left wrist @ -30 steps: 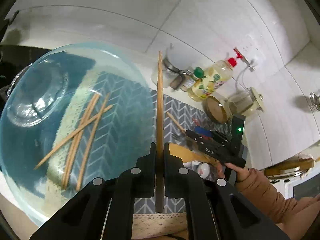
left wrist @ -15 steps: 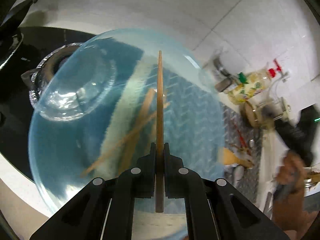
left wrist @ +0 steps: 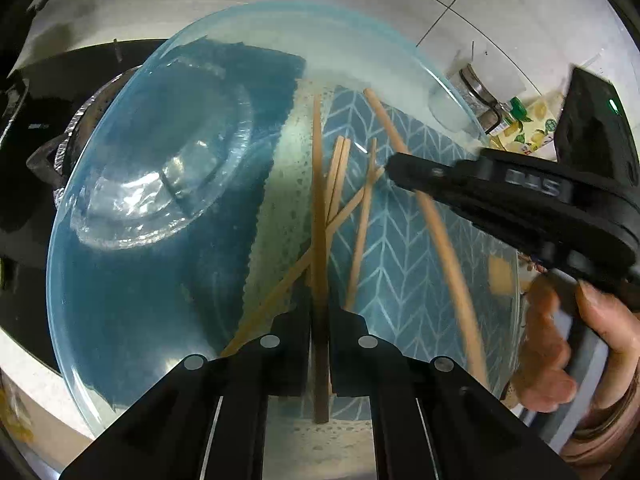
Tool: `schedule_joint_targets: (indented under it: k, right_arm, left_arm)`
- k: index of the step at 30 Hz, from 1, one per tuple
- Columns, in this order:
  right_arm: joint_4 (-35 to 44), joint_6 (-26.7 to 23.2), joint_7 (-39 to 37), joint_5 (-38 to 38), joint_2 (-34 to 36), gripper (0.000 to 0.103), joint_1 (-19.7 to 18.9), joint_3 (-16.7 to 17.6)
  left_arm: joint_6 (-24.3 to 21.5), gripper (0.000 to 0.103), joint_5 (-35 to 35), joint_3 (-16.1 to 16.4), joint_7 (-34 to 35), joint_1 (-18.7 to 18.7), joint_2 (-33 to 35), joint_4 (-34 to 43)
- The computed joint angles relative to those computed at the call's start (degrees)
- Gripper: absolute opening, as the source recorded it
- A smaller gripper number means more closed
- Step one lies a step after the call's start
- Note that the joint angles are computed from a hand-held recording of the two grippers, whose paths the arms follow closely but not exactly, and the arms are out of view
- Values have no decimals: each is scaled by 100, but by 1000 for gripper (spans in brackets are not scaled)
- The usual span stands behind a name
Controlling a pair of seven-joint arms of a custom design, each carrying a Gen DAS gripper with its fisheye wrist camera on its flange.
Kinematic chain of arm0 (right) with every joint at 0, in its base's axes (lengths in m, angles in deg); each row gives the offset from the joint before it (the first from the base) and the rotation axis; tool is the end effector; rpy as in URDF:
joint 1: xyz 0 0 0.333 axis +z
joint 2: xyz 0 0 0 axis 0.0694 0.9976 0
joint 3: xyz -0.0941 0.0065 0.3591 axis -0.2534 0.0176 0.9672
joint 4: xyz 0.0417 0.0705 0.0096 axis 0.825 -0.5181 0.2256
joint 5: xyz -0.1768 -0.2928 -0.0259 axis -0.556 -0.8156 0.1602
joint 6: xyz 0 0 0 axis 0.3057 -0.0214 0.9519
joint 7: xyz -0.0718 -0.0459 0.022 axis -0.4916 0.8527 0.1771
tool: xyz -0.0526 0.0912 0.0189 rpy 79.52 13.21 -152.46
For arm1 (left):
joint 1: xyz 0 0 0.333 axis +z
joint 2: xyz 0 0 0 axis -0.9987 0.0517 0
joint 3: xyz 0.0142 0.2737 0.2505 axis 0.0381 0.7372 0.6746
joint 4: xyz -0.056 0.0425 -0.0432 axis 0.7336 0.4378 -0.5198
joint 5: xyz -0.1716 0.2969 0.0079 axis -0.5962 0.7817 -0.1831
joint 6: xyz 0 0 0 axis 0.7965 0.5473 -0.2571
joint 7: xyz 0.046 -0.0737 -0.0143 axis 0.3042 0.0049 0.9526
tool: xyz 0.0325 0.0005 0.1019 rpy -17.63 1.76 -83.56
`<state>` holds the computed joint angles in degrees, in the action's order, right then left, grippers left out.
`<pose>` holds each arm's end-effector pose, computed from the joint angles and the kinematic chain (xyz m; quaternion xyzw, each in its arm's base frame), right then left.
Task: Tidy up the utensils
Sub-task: 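Carry both held sticks over the blue basin and open both tools, then grasp the wooden-handled spoon by its handle with the left tool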
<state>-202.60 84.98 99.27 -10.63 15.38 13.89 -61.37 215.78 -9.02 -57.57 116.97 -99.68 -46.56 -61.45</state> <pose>0.5058 0.0785 0.4810 -0.6020 0.7304 0.0481 0.3190 0.4746 -0.2183 0.4958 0.6475 -0.7279 0.2216 0.0426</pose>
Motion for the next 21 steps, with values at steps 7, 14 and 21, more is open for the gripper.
schedule_joint_targets:
  k: [7, 14, 21]
  right_arm:
    - [-45, -19, 571, -1194, -262, 9, -67, -73]
    - [-412, 14, -2388, 1063, -1720, 13, -22, -913]
    - [-930, 441, -4120, 1160, -2646, 53, -708, -1868]
  left_arm:
    - [115, 33, 585, 14, -572, -30, -362, -158]
    - [655, 56, 158, -92, 151, -600, -870, 90]
    - [599, 60, -122, -550, 316, -1257, 44, 975]
